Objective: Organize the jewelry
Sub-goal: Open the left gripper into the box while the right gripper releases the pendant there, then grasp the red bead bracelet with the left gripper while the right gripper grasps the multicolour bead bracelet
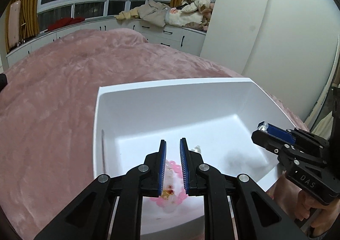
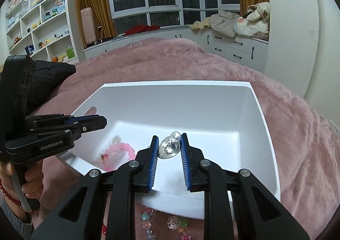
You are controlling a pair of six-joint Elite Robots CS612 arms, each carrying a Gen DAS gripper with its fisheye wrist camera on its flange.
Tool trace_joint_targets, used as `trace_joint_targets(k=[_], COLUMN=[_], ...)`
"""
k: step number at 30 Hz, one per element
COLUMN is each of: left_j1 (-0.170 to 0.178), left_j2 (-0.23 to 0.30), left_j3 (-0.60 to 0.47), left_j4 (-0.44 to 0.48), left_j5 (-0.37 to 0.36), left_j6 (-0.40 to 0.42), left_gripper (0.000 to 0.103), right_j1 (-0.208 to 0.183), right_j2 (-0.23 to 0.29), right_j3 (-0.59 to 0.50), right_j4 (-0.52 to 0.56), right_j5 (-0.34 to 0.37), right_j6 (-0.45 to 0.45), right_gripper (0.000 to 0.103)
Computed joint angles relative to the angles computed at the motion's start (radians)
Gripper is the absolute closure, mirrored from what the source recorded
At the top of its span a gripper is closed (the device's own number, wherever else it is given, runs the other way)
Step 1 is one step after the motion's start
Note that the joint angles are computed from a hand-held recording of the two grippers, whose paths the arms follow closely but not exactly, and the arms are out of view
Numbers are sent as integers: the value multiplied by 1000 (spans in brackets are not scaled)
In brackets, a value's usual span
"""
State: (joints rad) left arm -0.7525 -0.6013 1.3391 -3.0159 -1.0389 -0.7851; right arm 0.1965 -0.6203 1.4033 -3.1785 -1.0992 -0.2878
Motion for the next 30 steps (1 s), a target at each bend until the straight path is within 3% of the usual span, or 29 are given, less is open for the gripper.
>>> trace_joint_targets(k=[4,6,10,14,16,18,21,30], left_j1=[0,-3,-15,-24,-31,-39,-57,-115], left_j2=[6,8,5,-7,-19,-28,-43,-73], left_j3=[-5,-7,-6,12,26,37,52,72], left_j4=[0,-9,-15,-43,-52,-65,-75,-47], left_j5=[1,2,27,43,57,69,91,128], left_j6=[9,24,28,25,18,18,33,56], left_gripper=[74,65,44,34,20,18,11,11], right_j1=[3,5,2,-9,-19,-29,-42,-89], right_j2=[5,8,6,-7,-19,-34,-57,-111], right_j3=[-7,-9,2,37,62,87,120,205], right_j4=[-2,-3,-36,-136,-201,-255,-305,-394], right_j5=[0,0,18,32,42,47,56,86], right_j6=[7,8,17,63,88,106,109,146], right_gripper=[79,72,45,26,17,6,5,5])
